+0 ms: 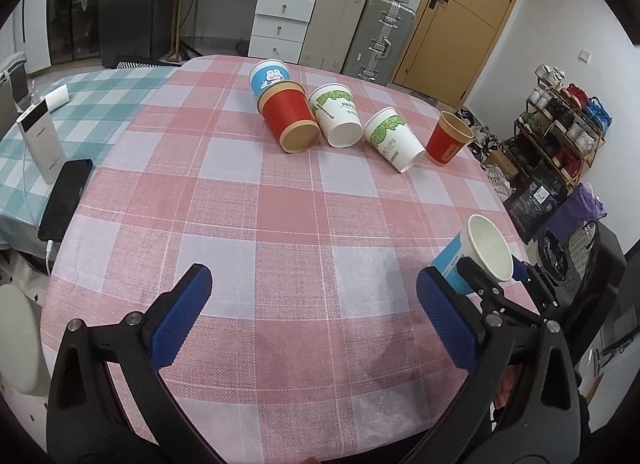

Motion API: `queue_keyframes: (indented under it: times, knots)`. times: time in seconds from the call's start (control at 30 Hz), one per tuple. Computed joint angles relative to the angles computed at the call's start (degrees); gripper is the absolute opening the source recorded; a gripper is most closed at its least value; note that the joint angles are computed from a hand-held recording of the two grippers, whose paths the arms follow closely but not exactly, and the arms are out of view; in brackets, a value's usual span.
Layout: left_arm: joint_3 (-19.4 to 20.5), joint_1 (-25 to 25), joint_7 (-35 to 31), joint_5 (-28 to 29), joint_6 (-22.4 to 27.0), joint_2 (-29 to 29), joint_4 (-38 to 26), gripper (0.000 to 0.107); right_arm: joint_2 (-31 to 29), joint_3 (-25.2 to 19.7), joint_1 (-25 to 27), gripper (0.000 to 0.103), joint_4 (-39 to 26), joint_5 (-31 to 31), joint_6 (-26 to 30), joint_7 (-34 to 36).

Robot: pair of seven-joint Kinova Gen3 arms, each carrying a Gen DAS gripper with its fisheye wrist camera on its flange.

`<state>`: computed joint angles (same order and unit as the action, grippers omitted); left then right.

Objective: Flip cup upright
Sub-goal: 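Rotate the cup opening-up with the right tool and set it down, then open the right tool and pull it back from the cup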

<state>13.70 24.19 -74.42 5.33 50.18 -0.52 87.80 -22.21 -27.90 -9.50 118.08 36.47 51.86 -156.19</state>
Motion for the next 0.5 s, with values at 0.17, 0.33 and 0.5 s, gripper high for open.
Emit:
queue_keyframes:
  times: [0.17,0.33,0.5]
  knots:
    - [0.5,0.4,1.3,-1.5,0.3,-0.7,-0.5,0.102,0.2,1.8,-1.0,0.07,-0.6,-2.4,-0.6,2.2]
    - [1.1,1.0,2.8,-3.4,1.2,-1.1,-1.5,0.102,-0.6,0.4,-0.7,0.089,-0.9,-2.9,1.3,2.6]
    - [1.7,1.5,4.0,-5.0,2.2,-1.5,-2.4,0.102,-3.2,0.9,-1.0,0.091,-1.1,-6.3,2.8,5.7]
